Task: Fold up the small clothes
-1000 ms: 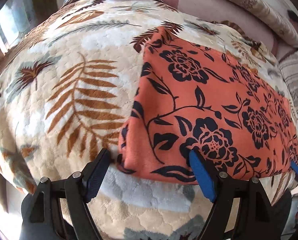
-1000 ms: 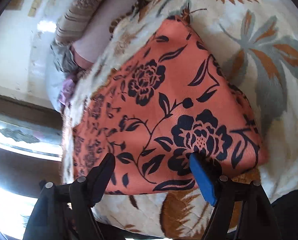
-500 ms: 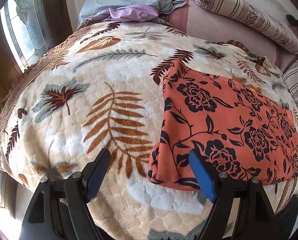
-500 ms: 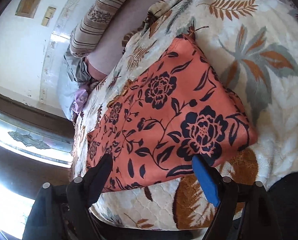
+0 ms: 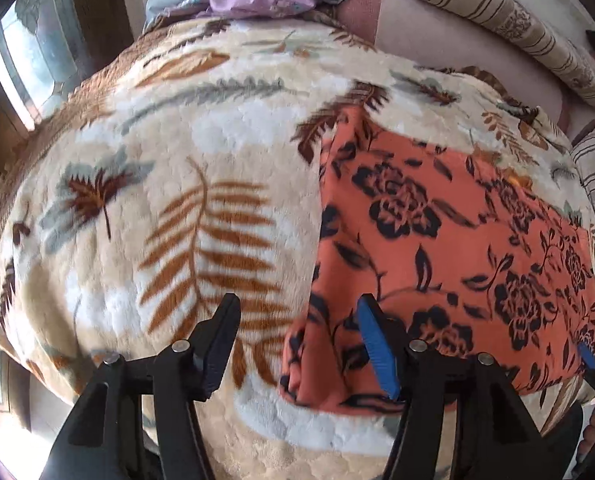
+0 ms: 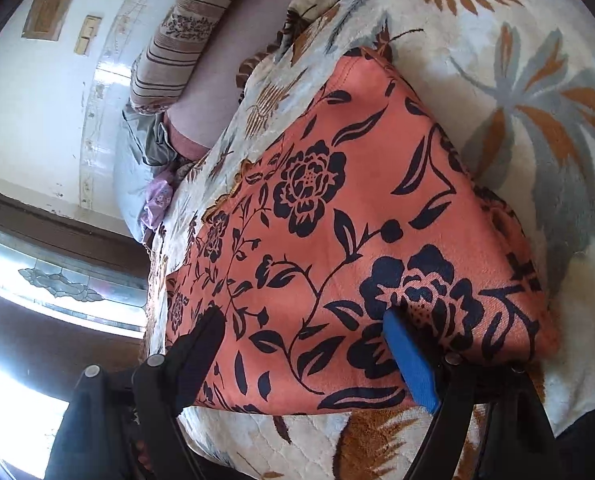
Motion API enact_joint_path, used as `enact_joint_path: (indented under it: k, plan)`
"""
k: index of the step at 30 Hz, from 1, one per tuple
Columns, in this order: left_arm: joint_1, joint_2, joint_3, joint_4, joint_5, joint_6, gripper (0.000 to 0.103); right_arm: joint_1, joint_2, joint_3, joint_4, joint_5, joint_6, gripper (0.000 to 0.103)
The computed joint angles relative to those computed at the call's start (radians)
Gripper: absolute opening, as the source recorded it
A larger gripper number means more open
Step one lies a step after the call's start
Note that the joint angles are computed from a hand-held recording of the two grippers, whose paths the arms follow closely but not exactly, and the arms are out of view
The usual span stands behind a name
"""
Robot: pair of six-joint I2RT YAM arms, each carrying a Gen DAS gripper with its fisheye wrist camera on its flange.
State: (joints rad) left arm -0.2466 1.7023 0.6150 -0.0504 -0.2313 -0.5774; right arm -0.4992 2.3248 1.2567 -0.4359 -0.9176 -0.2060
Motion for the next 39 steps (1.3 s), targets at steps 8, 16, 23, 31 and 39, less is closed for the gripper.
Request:
enact_joint_path:
  k: [8,16,23,31,39]
  plan:
    - [0.159,0.485,0.586,-0.143,0.028,0.163,0.062,-0.005,0.009,0.007,-0.006,-0.008,-0.002,0.084]
    - [0.170,0.364,0.437,-0.072,-0.003,0.073,0.066,-0.034,-0.067,-0.061,-0.033,0.025,-0.003,0.084]
    - [0.003,0.071,0.051,0.056,-0.022,0.002,0.068,-0.096,-0.146,-0.201,-0.095,0.035,-0.087,0.084]
    - [-0.233,-0.043,-0.080,0.044,-0.085,-0.139,0.068,-0.152,-0.068,-0.174,0.074,-0.029,0.194,0.084]
    - [-0.334,-0.023,0.019,-0.009,-0.112,-0.131,0.068,-0.147,-0.013,-0.113,0.157,-0.071,0.377,0.084]
